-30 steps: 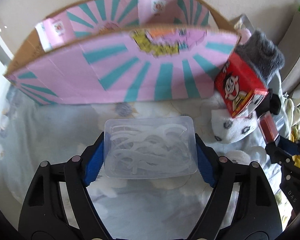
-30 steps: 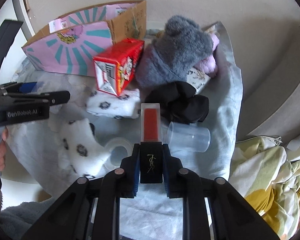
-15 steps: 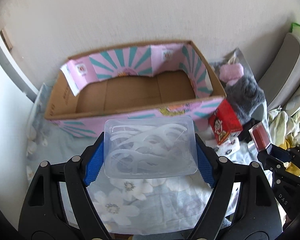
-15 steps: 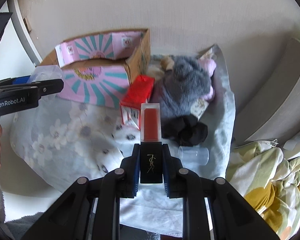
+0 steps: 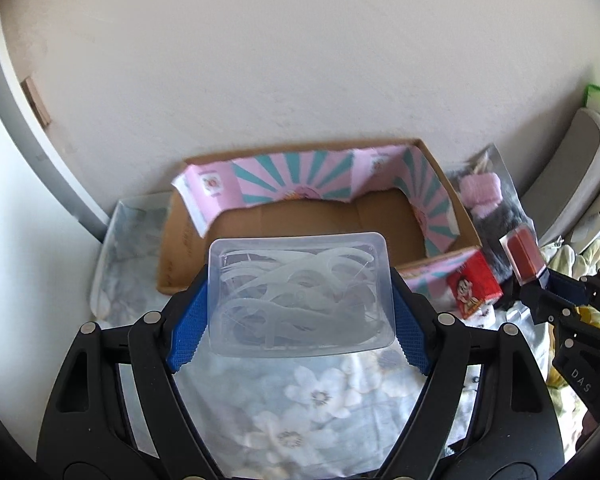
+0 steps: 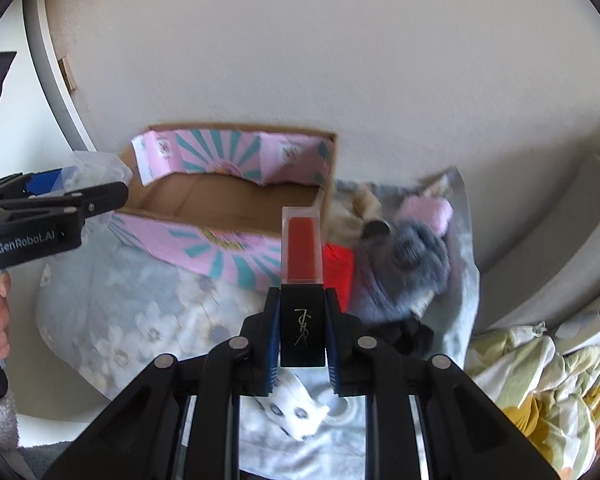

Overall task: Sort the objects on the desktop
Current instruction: 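Grasp the clear floss-pick case with the left tool while the right tool grasps the red lipstick, then carry both held items into the cardboard box and open both tools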

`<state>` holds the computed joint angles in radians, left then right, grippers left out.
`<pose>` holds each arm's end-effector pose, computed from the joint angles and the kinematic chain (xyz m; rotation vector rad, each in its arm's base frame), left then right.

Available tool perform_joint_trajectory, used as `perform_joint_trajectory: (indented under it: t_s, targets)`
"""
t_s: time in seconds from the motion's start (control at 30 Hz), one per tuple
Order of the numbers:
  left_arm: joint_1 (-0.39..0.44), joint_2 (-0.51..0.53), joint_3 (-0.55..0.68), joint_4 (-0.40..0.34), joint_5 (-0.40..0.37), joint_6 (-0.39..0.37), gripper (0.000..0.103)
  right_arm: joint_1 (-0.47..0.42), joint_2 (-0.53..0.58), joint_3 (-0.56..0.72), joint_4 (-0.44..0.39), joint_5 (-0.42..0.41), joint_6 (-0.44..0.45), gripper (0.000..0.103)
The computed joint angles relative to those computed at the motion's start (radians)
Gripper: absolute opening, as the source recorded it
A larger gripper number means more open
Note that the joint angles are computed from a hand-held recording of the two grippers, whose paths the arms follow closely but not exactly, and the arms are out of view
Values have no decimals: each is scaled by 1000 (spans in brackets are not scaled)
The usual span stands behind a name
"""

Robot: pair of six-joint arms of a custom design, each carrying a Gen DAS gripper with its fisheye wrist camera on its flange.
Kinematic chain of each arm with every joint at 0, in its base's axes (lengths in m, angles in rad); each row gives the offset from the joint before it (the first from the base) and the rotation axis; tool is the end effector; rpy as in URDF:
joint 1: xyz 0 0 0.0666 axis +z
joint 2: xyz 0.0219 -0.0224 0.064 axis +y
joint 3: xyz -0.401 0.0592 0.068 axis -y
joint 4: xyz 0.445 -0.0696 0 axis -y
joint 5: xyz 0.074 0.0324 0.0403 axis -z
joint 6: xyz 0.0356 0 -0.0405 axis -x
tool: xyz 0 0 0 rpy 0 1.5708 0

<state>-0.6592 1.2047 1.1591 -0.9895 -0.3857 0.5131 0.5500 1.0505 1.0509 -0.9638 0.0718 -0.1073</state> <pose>0.3564 -0.2597 0.4170 0.0486 2.4924 0.0271 0.3331 0.2007 0.4225 -0.5296 2.4834 0.1705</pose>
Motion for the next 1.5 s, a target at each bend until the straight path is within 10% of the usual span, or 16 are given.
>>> perform_joint_trajectory:
  t_s: [0.77,1.3,1.5]
  targets:
    - [302,181,55,114,293,-216,79,89,527,429,-92,-79,17,18]
    - [340,263,82,102,380,-244,90,60,585,443,-128,-125,-18,19]
    - [365,244,70,103,422,-148,103,54,557,408,-115,-112,4,68]
